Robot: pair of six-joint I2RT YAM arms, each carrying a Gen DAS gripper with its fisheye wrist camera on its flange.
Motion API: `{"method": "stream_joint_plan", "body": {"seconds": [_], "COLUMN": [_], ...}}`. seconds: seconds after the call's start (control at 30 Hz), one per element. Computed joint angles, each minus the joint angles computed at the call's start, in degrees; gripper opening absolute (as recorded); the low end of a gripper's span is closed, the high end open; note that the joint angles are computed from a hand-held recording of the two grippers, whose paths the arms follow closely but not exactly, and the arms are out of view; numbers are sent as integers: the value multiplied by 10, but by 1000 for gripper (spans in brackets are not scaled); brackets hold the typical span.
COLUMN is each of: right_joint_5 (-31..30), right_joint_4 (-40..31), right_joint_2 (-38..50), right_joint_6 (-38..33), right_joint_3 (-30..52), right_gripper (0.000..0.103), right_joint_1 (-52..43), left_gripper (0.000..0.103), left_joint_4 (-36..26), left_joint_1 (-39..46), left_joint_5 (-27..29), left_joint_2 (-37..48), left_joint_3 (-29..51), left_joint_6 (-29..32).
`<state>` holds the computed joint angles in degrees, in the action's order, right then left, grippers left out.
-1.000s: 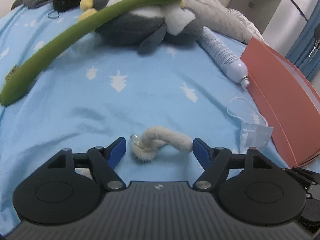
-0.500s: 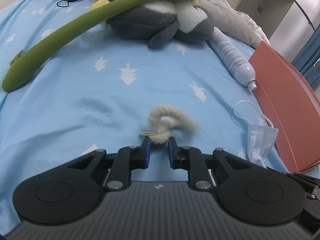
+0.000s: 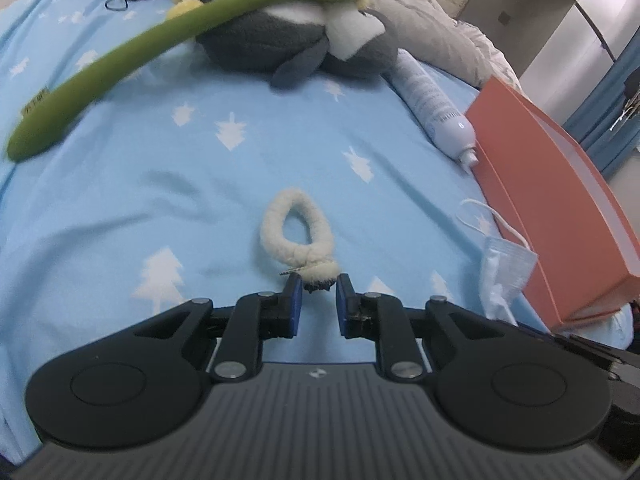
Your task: Organize soft objects
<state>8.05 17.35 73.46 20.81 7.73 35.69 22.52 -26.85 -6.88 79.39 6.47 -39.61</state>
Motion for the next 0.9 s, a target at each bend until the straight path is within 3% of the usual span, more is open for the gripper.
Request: {"method": "stream_joint_plan", "body": {"seconds": [0.4, 0.57, 0.9], "right_joint_5": [0, -2, 6], "right_joint_4": [-37, -31, -2], "right_joint_2": [-16, -5, 30], "right_joint_6": [28, 33, 36], "right_joint_3": [-7, -6, -6], "right_gripper": [8, 8, 7], "right_joint_1": [20, 19, 25], "left_gripper": [25, 56, 56], "left_joint_4": [-29, -39, 7], "left_joint_1": [-46, -43, -44], "left_joint_5": [-9, -20, -37], "left_joint_2": [-26, -35, 15], "left_joint_3": [-16, -14, -7], "left_joint_6": [-34, -33, -16]}}
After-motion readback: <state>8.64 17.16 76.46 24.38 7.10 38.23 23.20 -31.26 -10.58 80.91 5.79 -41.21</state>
